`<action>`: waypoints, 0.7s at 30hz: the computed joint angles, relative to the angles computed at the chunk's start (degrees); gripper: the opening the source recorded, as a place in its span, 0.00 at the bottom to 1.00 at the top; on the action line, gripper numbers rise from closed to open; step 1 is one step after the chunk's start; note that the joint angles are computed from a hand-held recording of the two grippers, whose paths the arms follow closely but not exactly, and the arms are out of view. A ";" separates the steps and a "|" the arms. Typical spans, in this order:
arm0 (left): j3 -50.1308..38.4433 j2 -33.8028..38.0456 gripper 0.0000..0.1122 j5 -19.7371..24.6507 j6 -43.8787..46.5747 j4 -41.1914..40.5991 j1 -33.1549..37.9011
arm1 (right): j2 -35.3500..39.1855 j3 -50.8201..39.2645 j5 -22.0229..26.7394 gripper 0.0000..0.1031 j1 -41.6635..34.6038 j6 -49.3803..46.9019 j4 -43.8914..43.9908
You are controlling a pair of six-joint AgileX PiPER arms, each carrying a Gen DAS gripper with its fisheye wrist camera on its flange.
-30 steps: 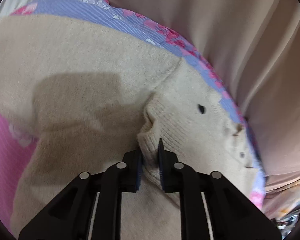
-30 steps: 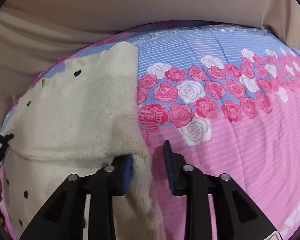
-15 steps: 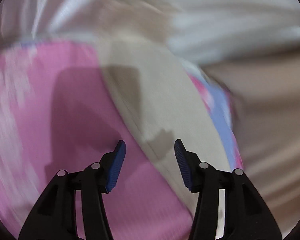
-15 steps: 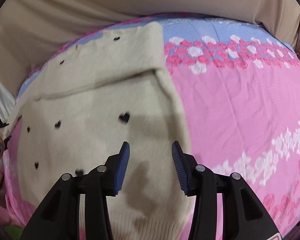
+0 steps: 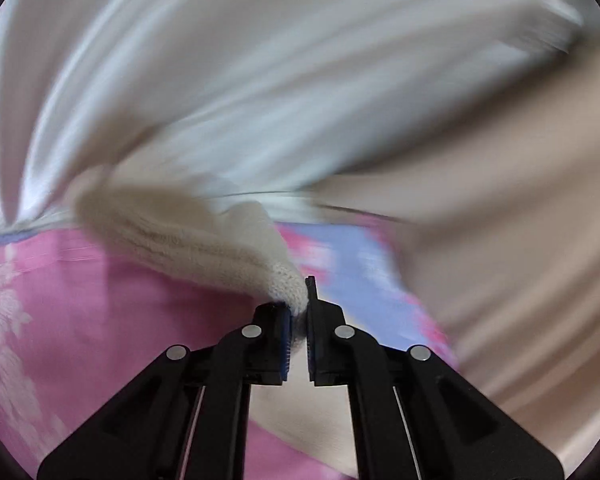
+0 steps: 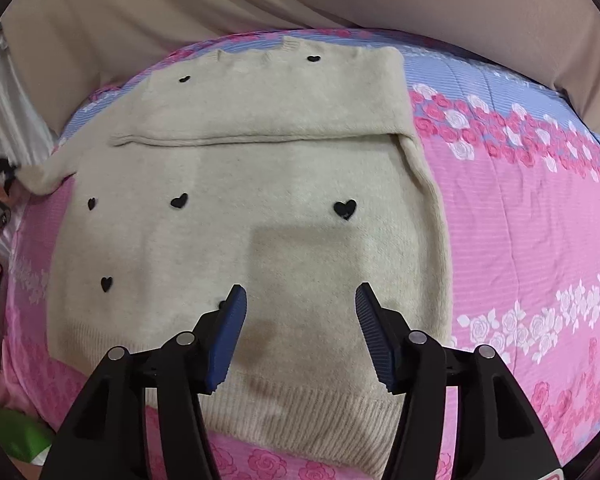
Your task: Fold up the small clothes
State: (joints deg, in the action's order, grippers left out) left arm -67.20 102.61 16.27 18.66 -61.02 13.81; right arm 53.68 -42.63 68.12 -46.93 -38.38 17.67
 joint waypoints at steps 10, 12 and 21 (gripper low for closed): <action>-26.12 5.68 0.09 8.07 -30.38 43.37 -42.60 | 4.40 -0.89 0.70 0.55 -9.21 -6.97 6.76; -32.93 13.53 0.18 15.92 -37.80 49.16 -48.19 | 6.83 -0.79 0.36 0.55 -13.84 -9.79 7.62; -11.63 9.50 0.47 7.32 -55.99 54.93 -55.19 | 23.97 -13.93 0.04 0.59 -9.74 -7.51 14.46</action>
